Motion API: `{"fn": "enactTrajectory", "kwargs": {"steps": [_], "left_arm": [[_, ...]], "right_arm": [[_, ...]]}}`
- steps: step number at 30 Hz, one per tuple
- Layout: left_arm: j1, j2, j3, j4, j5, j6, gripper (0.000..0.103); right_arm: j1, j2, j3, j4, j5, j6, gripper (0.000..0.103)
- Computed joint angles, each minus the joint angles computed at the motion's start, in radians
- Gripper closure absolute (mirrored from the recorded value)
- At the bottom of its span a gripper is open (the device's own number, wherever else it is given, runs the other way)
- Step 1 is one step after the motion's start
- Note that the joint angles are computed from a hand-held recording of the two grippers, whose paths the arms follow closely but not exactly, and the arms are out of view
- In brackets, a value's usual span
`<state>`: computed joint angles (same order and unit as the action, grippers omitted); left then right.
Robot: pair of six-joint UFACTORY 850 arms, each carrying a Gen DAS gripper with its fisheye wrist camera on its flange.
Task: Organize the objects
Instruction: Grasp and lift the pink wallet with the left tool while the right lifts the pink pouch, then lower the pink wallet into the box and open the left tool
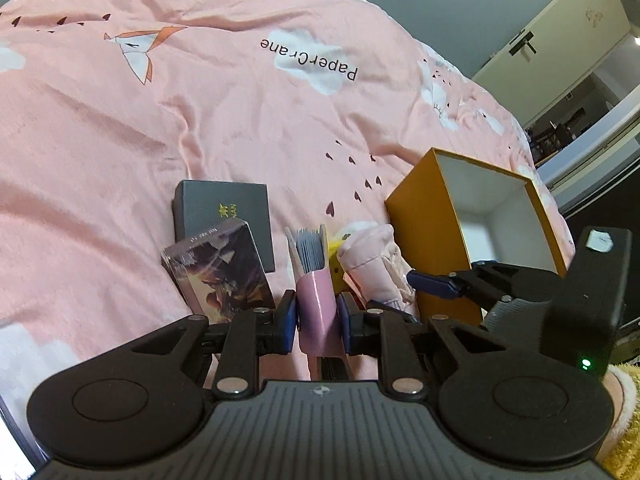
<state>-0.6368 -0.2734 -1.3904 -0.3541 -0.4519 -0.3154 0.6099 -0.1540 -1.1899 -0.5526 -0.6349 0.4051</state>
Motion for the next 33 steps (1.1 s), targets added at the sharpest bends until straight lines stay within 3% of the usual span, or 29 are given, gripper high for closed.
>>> {"fn": "enactTrajectory", "kwargs": {"steps": [2, 5, 6, 13, 21, 26, 33], "left_arm": [[0.001, 0.001, 0.001, -0.001, -0.001, 0.000, 0.079], [0.003, 0.000, 0.001, 0.003, -0.003, -0.006, 0.079], [0.003, 0.001, 0.002, 0.006, -0.003, -0.008, 0.079], [-0.001, 0.030, 0.011, 0.014, 0.028, -0.008, 0.079], [-0.025, 0.037, -0.065, -0.067, 0.058, 0.115, 0.079], [-0.062, -0.044, -0.204, -0.232, 0.026, 0.308, 0.079], [-0.137, -0.277, -0.479, -0.425, -0.050, 0.480, 0.079]], "right_arm": [[-0.001, -0.012, -0.010, -0.001, 0.000, 0.000, 0.061], [-0.008, -0.007, -0.006, -0.001, 0.020, 0.018, 0.082], [-0.013, -0.002, -0.005, 0.031, 0.026, 0.002, 0.085], [-0.015, 0.104, 0.046, 0.034, 0.093, 0.093, 0.088], [-0.095, 0.302, 0.082, 0.296, 0.178, -0.038, 0.088], [-0.161, 0.410, 0.088, 0.291, 0.104, 0.004, 0.088], [-0.252, 0.495, 0.122, 0.127, -0.005, 0.148, 0.088]]}}
